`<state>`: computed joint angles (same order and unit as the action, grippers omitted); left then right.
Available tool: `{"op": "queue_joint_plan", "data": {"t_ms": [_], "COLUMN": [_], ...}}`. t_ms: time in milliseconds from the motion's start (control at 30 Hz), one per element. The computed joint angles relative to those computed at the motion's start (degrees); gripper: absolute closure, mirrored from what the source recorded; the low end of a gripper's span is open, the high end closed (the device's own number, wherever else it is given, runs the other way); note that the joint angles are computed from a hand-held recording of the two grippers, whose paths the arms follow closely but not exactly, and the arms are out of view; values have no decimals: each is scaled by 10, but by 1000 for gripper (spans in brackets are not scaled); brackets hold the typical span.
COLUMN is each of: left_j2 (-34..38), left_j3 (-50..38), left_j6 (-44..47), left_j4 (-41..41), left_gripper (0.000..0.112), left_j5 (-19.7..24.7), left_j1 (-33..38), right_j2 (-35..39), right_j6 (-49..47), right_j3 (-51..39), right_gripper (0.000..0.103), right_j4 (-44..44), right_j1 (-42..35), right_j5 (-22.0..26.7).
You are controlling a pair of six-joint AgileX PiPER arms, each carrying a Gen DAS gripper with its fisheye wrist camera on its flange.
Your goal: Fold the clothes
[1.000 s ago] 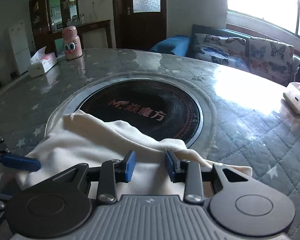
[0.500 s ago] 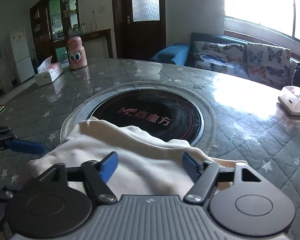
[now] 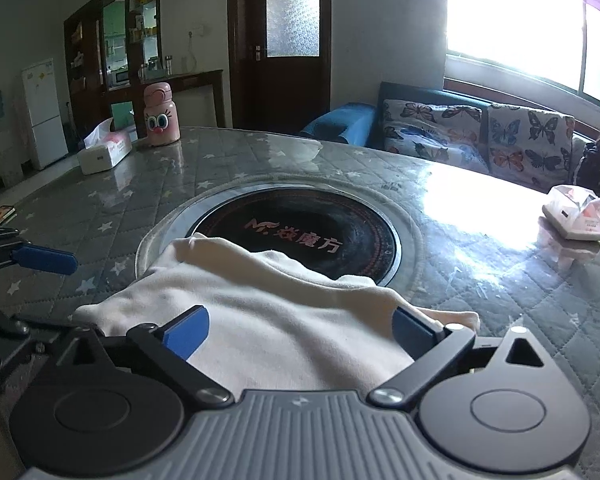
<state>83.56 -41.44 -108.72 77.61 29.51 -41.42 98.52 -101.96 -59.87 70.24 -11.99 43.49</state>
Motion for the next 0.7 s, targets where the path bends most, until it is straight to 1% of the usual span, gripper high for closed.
{"op": "queue_joint_plan", "data": {"t_ms": [233,400,500,633,700], "left_j2": [-17,-19,-16,-8,-6], "left_j3": [16,13,8,-2,-6], "left_j6": [-15,3,17,50,52], "left_j4": [-22,-51,-69,-105,-108], "left_gripper": [9,9,9,9,9], "left_j5": [15,31,31,21,20], "left_j1": [17,32,40,56,61], "right_j2": [-19,-37,-44,-49,-52], "right_j6": [-21,-43,-49,-56,-62], "right_j3": [24,44,53,61,65], "right_gripper": [2,2,2,1,0], "right_j4": [4,6,6,1,0], "right_j1": [4,11,16,18,19], "right_j5": [0,8,11,17,18]}}
